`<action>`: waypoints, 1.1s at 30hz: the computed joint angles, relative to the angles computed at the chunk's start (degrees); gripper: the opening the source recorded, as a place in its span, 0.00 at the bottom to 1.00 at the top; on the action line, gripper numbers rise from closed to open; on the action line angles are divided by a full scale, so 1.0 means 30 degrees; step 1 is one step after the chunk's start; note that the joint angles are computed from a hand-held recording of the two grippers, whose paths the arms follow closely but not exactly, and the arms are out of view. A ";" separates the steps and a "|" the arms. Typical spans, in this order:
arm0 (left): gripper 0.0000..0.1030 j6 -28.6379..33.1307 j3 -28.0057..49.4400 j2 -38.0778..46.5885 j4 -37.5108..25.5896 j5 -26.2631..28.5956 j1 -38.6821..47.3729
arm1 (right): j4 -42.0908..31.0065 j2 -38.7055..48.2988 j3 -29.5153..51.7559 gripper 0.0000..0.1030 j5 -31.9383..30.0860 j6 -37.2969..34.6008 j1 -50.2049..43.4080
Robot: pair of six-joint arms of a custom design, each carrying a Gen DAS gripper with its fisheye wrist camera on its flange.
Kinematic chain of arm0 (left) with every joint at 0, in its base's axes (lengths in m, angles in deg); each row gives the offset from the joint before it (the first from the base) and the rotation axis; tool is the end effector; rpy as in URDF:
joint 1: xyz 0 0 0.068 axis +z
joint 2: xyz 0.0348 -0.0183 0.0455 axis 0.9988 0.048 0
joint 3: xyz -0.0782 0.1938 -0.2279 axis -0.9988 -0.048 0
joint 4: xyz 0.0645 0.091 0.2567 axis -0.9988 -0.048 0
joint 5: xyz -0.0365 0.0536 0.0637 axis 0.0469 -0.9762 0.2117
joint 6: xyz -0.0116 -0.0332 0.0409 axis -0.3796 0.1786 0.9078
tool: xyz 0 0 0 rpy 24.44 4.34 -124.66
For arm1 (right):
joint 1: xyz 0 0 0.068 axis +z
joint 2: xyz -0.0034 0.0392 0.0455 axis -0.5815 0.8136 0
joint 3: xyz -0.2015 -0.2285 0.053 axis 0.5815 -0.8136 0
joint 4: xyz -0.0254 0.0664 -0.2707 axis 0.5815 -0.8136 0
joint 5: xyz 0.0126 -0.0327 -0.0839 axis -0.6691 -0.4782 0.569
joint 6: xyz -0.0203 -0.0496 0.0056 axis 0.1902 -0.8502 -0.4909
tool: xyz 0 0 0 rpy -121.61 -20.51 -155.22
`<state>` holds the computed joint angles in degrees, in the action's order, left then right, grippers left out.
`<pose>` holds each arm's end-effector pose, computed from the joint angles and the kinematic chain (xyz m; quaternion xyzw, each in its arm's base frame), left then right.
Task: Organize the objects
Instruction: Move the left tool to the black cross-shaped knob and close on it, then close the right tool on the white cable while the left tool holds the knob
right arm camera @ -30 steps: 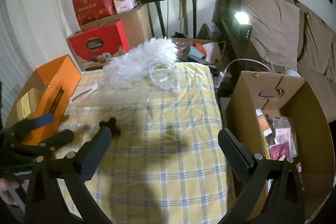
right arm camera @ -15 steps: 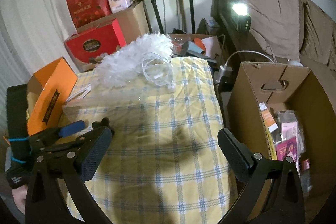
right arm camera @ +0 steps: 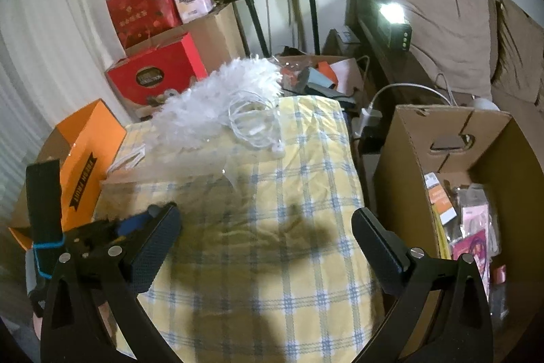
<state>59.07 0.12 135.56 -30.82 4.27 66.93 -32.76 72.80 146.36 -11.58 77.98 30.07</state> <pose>0.2669 -0.1155 0.1978 0.3621 0.8791 -0.2231 0.2151 0.1282 0.2255 0.2534 0.2553 0.8976 -0.0106 0.3593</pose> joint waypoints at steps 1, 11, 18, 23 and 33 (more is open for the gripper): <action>0.21 0.0203 0.0032 -0.0135 -0.0233 0.0193 0.0163 | 0.0098 -0.0078 0.0083 0.98 0.0013 -0.0445 -0.0236; 0.21 0.2285 0.1241 -0.1386 -0.3354 0.2274 0.2252 | 0.3690 -0.0986 0.0276 0.89 -0.1716 -0.7230 -0.4522; 0.21 0.2913 0.2697 -0.1431 -0.5233 0.3420 0.3051 | 0.6753 -0.0553 0.0073 0.76 -0.4603 -1.0782 -0.8224; 0.21 0.3429 0.3290 -0.1360 -0.6098 0.4011 0.3627 | 0.9249 0.0383 -0.0460 0.65 -0.6984 -1.1994 -1.0598; 0.21 0.4071 0.4078 -0.0786 -0.6962 0.4693 0.4459 | 0.9998 0.2945 0.0098 0.48 -0.8385 -1.3061 -1.2351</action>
<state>71.28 12.35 133.20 -51.71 18.35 80.31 -2.77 81.63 146.65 -36.74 38.79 -6.98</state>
